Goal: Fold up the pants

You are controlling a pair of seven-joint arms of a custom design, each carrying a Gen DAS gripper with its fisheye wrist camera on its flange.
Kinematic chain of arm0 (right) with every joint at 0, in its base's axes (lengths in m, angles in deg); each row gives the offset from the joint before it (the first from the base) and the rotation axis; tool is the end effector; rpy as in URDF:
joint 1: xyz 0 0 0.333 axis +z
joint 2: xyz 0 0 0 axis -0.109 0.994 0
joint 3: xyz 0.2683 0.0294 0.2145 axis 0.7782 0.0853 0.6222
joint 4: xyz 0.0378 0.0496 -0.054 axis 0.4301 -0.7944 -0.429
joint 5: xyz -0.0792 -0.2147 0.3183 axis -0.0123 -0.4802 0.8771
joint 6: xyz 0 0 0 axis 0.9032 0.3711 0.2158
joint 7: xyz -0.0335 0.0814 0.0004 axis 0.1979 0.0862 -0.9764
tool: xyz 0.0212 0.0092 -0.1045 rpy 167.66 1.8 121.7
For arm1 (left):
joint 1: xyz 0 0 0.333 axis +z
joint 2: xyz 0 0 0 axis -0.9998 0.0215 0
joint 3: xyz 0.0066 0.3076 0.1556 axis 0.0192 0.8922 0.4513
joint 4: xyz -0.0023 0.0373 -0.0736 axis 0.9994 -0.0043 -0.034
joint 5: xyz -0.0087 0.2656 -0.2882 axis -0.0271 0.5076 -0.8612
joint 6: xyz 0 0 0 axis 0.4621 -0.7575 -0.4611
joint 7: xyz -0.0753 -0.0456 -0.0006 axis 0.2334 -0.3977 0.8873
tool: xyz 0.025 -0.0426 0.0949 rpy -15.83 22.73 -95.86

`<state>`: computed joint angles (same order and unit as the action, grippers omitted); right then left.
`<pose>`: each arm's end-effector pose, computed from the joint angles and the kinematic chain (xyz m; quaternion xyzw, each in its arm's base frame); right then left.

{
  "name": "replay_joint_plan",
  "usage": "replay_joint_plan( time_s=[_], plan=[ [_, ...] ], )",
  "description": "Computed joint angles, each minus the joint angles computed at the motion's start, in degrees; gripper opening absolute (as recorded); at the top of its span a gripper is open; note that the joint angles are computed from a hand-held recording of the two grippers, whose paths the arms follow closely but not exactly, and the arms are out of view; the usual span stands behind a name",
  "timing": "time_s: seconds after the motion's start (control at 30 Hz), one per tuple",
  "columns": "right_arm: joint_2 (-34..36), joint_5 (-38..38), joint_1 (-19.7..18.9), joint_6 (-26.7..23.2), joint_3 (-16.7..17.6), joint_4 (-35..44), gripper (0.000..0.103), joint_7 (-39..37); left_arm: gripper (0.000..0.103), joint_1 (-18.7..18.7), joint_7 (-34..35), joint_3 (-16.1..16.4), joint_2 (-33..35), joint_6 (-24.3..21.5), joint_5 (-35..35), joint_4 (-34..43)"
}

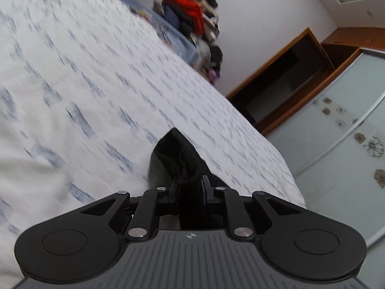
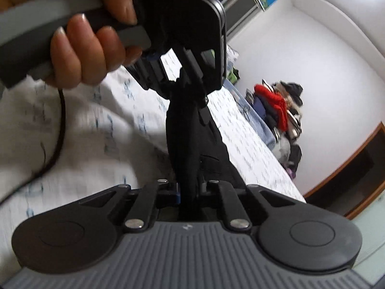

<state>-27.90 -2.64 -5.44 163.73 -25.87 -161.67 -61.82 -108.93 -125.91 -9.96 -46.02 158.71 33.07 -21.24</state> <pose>0.6817 0.0942 0.3865 -0.8357 -0.0946 -0.3435 0.4179 0.5770 -0.3108 0.4102 -0.8191 0.2357 -0.4673 0.2347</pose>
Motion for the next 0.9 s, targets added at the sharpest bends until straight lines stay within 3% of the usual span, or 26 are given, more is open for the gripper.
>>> replay_joint_plan(
  time_s=[0.2, 0.27, 0.33, 0.4, 0.5, 0.6, 0.67, 0.73, 0.8, 0.9],
  plan=[
    [-2.1, -2.7, 1.0, -6.6, 1.1, -2.6, 0.011, -0.5, 0.015, -1.1, 6.5, -2.2, -7.6, -12.8, -9.4, -8.4],
    [-2.8, -2.7, 1.7, -8.9, 1.3, -3.8, 0.01, -1.6, 0.015, 0.1, 7.4, -2.9, -9.3, -12.1, -12.5, -10.7],
    [-3.1, -4.3, 3.7, -7.3, 1.0, -4.7, 0.011, -1.1, 0.015, 1.6, 6.9, -3.2, -9.8, -8.4, -14.0, -12.3],
    [-3.4, -8.2, 4.2, -9.0, 0.1, -4.9, 0.018, 2.8, 0.019, 1.9, 9.0, -3.8, -9.8, -8.7, -16.3, -12.5],
    [-3.1, -18.0, 2.1, -19.4, -2.7, -0.5, 0.018, 18.2, 0.019, 0.3, 14.1, -5.2, -9.5, -17.8, -21.1, -10.8],
    [-0.5, -18.9, -1.6, -25.5, -4.3, 6.3, 0.018, 29.9, 0.019, -2.1, 19.6, -6.4, -8.3, -31.2, -27.2, -6.4],
    [0.2, -14.6, -3.7, -21.4, -4.7, 7.6, 0.018, 32.4, 0.019, -3.0, 22.6, -6.7, -7.8, -33.7, -27.4, -4.1],
    [1.8, -10.2, -5.0, -13.4, -4.7, 9.5, 0.023, 33.5, 0.019, -3.3, 27.5, -6.8, -5.8, -32.8, -27.5, -0.2],
    [4.5, -8.6, -6.4, -7.5, -4.9, 12.9, 0.031, 37.4, 0.019, -3.4, 34.6, -6.5, -2.2, -28.8, -27.5, 5.2],
    [9.2, -11.4, -8.5, -3.0, -6.1, 19.0, 0.031, 49.1, 0.025, -4.5, 44.5, -5.6, 5.9, -20.9, -27.3, 16.0]
  ],
)
